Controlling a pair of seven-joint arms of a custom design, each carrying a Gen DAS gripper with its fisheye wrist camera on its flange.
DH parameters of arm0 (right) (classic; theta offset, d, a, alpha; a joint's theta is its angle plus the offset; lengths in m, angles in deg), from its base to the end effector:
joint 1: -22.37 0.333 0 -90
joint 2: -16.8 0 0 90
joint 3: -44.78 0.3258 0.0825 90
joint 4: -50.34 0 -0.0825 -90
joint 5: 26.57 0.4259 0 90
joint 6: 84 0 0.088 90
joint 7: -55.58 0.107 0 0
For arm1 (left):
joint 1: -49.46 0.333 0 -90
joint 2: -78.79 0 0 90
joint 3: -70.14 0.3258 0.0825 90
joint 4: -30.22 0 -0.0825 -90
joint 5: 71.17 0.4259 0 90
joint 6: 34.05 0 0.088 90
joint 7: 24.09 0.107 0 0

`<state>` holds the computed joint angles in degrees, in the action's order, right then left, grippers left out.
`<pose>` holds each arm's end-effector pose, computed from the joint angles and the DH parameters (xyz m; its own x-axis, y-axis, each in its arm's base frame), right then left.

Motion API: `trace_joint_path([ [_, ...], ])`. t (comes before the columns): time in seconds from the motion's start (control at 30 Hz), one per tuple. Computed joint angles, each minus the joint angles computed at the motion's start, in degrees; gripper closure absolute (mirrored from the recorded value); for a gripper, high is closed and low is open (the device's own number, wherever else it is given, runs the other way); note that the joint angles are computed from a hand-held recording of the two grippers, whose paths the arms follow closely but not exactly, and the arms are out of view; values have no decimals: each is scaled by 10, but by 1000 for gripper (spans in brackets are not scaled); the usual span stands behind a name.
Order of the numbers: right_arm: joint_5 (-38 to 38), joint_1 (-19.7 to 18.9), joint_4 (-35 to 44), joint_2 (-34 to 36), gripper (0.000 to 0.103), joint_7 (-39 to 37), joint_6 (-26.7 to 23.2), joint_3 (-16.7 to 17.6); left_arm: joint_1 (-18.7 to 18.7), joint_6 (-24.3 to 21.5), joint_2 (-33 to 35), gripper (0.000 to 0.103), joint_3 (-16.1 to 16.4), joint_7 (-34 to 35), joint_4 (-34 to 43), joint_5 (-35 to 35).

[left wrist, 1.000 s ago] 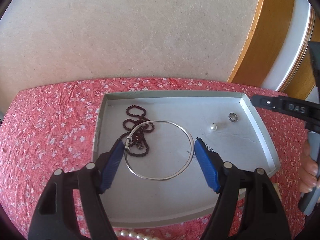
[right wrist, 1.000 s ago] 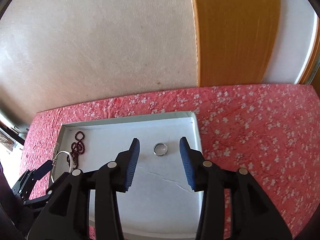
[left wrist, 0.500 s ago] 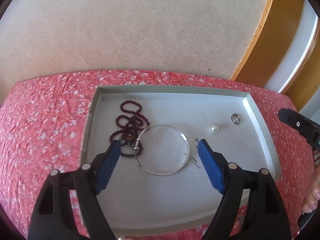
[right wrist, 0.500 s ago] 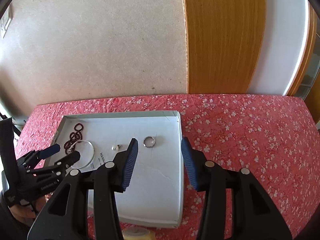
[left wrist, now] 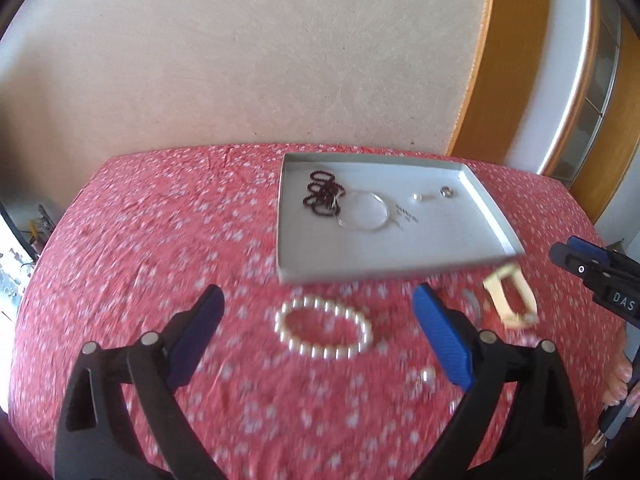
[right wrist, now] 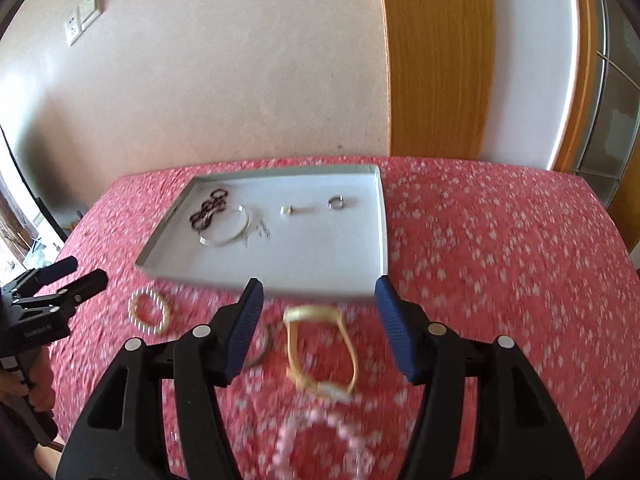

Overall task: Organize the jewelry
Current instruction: 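Withdraw both open tools from the tray back over the table, then close the left tool on the silver pearl earrings while the right tool reaches the pink bead bracelet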

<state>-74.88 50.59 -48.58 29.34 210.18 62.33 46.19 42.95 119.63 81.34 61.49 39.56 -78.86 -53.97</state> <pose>0.6123 0.3586 0.5124 -0.0442 -0.9990 0.0114 -0.6496 0.0201 -0.7600 0.6346 -0.1800 0.5531 -0.0369 -0.9985 0.0410 -0.7258 -0.0014 -0.6879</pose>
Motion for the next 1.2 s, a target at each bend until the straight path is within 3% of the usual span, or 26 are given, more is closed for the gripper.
trace_joint_path([
  [0.17,-43,11,-79,-49,41,72,-11,13,4,41,-87,4,-9,-22,-121,-8],
  [0.27,-69,10,-100,-60,41,94,-29,27,13,73,-114,4,-21,-52,-169,6],
  [0.33,-89,12,-108,-62,41,104,-47,35,6,79,-122,4,-19,-39,-189,-23],
  [0.57,-129,10,-130,-71,45,128,-86,47,3,63,-126,4,-30,-15,-200,-39],
  [0.77,-105,-9,-152,-80,48,122,-65,49,-4,72,-131,4,-36,8,-206,-36],
  [0.9,-83,-16,-149,-73,48,105,-51,47,-20,69,-123,4,-28,44,-201,-78],
  [1.2,-60,-15,-144,-58,63,83,-37,38,-28,66,-109,4,-35,65,-194,-92],
])
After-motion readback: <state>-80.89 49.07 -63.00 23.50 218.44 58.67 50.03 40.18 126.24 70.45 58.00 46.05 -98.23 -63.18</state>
